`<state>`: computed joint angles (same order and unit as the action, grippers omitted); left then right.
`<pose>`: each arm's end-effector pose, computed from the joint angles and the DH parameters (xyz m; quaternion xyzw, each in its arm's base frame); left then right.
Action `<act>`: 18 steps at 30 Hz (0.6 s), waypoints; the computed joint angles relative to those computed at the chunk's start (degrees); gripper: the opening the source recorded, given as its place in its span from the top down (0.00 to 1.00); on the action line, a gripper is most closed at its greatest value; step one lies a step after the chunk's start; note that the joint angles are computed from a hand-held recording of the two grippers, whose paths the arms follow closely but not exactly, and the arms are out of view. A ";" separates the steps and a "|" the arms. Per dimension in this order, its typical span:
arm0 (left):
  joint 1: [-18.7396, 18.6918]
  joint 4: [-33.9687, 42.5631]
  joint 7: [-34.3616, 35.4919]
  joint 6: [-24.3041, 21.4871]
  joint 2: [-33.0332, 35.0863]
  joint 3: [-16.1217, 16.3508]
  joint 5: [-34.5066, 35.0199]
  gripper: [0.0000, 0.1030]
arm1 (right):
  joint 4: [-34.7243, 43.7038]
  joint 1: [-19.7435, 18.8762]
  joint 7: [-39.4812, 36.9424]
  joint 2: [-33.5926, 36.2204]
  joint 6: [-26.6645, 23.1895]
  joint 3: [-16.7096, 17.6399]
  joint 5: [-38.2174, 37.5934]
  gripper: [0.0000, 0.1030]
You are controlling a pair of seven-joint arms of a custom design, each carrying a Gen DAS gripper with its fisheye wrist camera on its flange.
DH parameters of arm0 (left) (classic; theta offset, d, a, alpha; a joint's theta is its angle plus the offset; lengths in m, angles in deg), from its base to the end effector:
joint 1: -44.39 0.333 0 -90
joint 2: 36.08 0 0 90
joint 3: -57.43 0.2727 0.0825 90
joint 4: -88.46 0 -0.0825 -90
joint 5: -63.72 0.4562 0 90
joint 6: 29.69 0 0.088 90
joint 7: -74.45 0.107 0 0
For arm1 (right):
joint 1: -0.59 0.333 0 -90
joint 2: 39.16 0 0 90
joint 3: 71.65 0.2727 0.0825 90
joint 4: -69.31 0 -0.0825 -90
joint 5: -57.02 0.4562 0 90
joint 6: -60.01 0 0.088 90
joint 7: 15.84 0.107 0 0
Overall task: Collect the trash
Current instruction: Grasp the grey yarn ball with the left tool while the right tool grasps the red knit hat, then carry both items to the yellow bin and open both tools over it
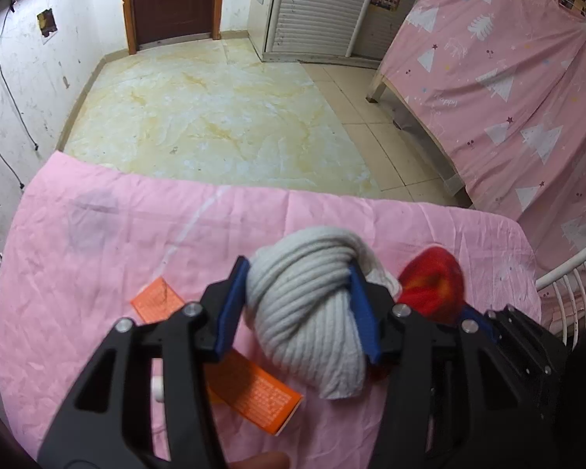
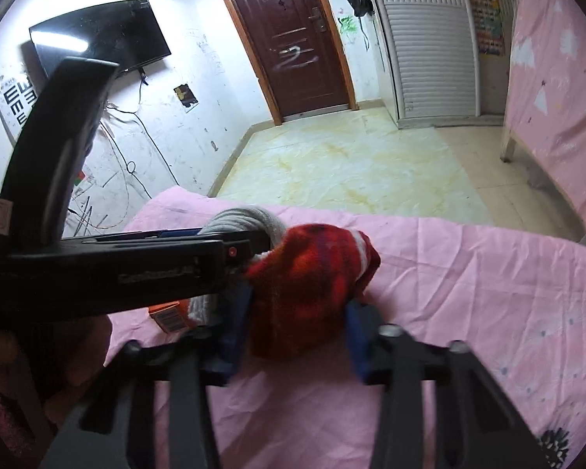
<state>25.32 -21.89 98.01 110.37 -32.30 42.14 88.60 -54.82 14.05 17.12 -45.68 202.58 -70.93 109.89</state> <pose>0.5596 -0.3794 0.4324 -0.7720 0.5730 -0.2357 0.1422 0.5996 0.1476 0.4134 -0.8160 0.4254 -0.0416 0.3890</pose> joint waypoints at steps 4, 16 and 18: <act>0.13 -0.31 -0.02 0.57 -0.27 0.03 -0.11 0.54 | -0.82 -0.39 1.15 -0.77 0.31 -0.44 0.08 0.78; -0.95 -3.49 -7.00 1.78 -5.35 -1.05 10.97 0.57 | -8.65 -0.11 -6.66 -11.05 4.80 -4.18 13.73 0.78; -1.20 -3.81 -8.49 1.65 -6.37 -1.51 13.24 0.57 | -10.65 0.06 -7.96 -13.66 4.88 -5.25 15.64 0.78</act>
<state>24.13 -25.71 89.52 112.02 -38.66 40.63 101.84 -65.48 14.11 9.17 -59.34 207.45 -76.17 125.52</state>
